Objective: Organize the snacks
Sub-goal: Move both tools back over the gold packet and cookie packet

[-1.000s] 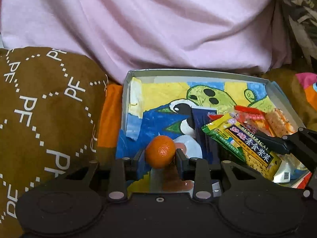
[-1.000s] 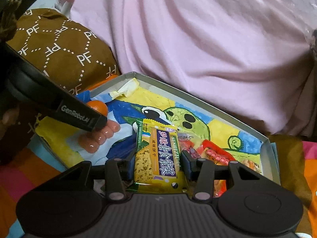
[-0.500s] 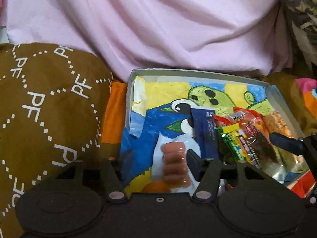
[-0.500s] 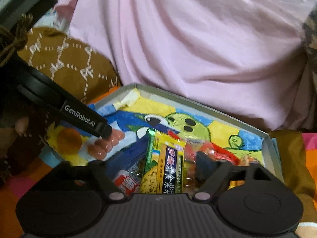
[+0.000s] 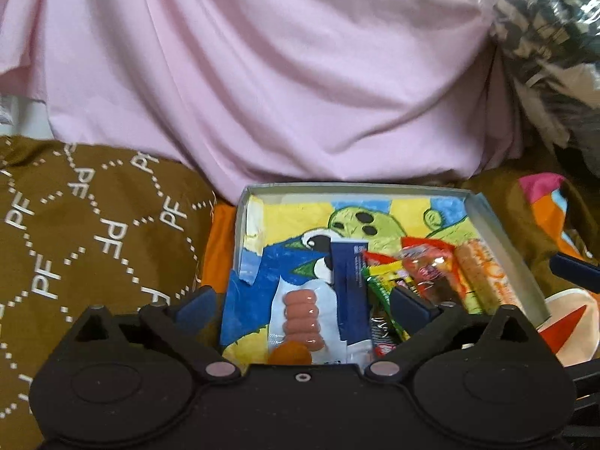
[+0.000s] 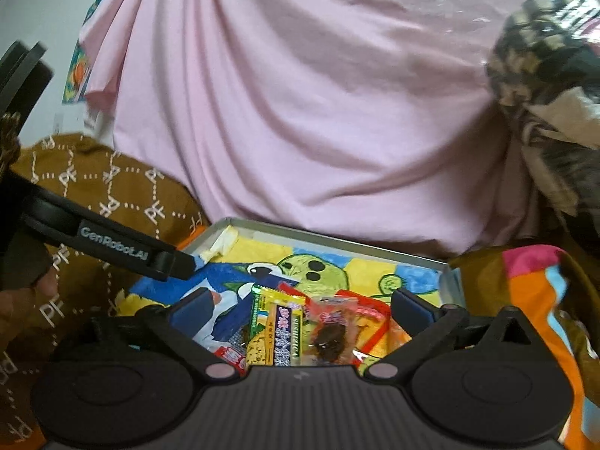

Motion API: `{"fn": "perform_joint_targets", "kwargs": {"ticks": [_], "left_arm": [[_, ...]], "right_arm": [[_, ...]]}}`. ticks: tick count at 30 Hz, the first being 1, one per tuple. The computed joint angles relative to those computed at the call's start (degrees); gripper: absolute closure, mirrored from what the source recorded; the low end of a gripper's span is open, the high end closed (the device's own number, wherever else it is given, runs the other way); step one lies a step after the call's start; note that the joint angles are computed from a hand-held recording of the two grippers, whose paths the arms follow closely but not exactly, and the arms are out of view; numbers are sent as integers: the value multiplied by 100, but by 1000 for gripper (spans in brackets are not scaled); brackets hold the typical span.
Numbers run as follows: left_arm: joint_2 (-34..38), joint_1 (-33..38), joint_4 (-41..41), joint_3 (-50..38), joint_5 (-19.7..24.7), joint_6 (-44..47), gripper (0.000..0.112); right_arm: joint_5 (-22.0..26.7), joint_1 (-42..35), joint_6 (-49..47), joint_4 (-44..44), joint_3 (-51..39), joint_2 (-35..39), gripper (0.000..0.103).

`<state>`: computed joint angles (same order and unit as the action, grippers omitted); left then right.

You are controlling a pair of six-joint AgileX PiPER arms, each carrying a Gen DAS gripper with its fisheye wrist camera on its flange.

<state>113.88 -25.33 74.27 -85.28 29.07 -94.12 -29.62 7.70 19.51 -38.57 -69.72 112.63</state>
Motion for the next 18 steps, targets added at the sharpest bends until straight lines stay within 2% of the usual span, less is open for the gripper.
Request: {"fn": "perform_joint_targets", "kwargs": {"ticks": [10, 18], "left_arm": [[-684, -838, 1261, 1019, 846, -1620, 10], [-901, -1509, 1605, 1605, 1417, -2343, 10]], "right_arm": [[-630, -654, 614, -244, 1184, -939, 0], [-1060, -1210, 644, -344, 2114, -1541, 0]]}}
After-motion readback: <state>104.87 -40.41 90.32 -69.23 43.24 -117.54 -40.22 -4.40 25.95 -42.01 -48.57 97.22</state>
